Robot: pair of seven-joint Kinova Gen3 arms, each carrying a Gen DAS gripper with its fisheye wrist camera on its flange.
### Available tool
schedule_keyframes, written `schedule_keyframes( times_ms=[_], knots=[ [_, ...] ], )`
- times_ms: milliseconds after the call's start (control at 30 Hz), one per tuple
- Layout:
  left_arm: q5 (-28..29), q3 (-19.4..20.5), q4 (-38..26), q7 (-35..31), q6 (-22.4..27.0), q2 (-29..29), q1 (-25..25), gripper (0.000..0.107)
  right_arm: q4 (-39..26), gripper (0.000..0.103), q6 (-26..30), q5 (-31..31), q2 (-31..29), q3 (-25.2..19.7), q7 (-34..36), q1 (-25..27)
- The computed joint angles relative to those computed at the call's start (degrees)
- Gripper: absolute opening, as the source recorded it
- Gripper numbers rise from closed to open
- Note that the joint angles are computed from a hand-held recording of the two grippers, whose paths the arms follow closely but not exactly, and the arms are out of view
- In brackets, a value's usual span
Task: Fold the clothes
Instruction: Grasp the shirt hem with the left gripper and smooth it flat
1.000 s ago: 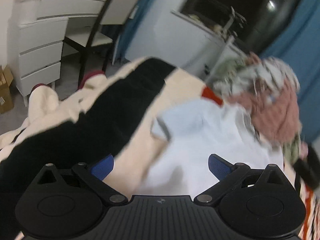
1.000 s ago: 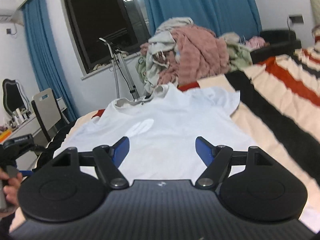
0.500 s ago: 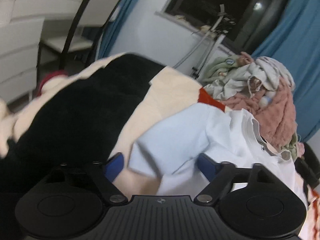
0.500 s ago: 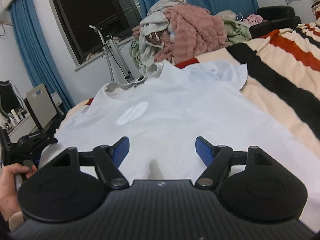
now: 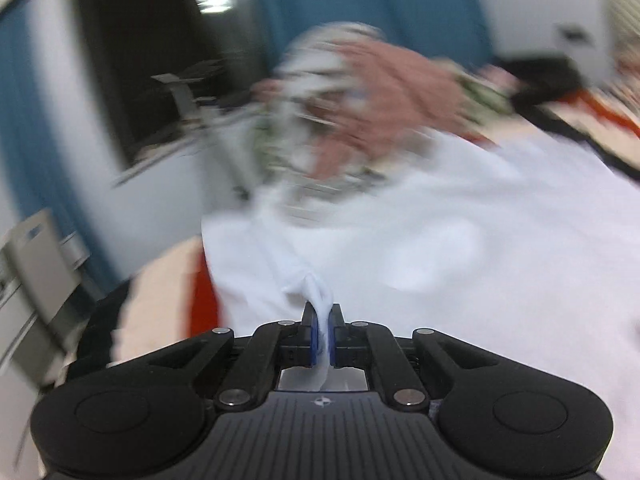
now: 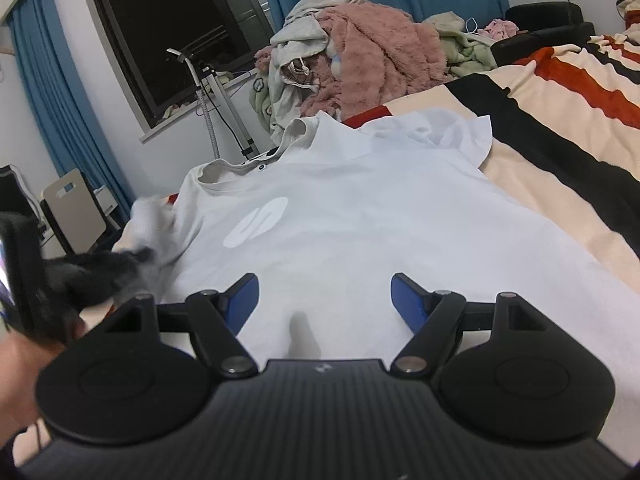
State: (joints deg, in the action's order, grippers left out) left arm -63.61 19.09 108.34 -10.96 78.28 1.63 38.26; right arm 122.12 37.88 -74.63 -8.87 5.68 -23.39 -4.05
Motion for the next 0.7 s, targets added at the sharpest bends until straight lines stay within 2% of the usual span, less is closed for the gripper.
schedule_keyframes(
  times_ms=[100, 200, 233, 300, 400, 467, 533, 600, 667, 700],
  knots=[
    [2.70, -0.07, 0.46, -3.24, -4.36, 0.36, -0.06, 0.007, -0.12, 0.075, 0.68, 0.34, -0.23, 0.27, 0.05, 0.11],
    [6.35, -0.72, 2.25, -3.82, -9.83, -3.78, -1.47, 0.019, -0.37, 0.075, 1.56, 1.04, -0.26, 0.56, -0.61, 0.38],
    [7.28, -0.74, 2.76, -3.56, -11.66, -5.54, -2.37, 0.023, -0.49, 0.075, 1.81, 1.38, -0.26, 0.61, -1.09, 0.49],
    [8.78, -0.37, 3.41, -2.15, -14.04, -9.15, -4.11, 0.046, -0.65, 0.075, 2.27, 1.88, -0.23, 0.73, -1.92, 0.67],
    [8.88, 0.24, 5.02, 2.42, -17.50, -14.23, -6.86, 0.058, -0.78, 0.074, 2.79, 2.18, -0.13, 0.88, -2.68, 0.87],
    [8.27, -0.08, 6.13, 6.05, -20.10, -16.88, -9.20, 0.059, -0.84, 0.075, 2.92, 2.13, 0.01, 0.87, -2.81, 0.94],
    [7.85, 1.26, 6.85, 9.88, -19.92, -18.12, -12.15, 0.062, -0.90, 0.075, 3.05, 2.06, 0.19, 0.86, -2.89, 1.02],
    [7.55, 2.36, 7.23, 12.91, -19.19, -18.13, -15.55, 0.072, -0.90, 0.075, 3.04, 1.90, 0.38, 0.78, -2.66, 1.11],
    [8.81, 1.08, 8.17, 13.98, -21.39, -18.50, -17.44, 0.069, -0.83, 0.074, 2.87, 1.64, 0.53, 0.67, -2.14, 1.16],
    [9.52, 0.29, 8.72, 14.28, -22.88, -18.76, -18.47, 0.062, -0.80, 0.075, 2.79, 1.51, 0.61, 0.61, -1.87, 1.18]
  ],
)
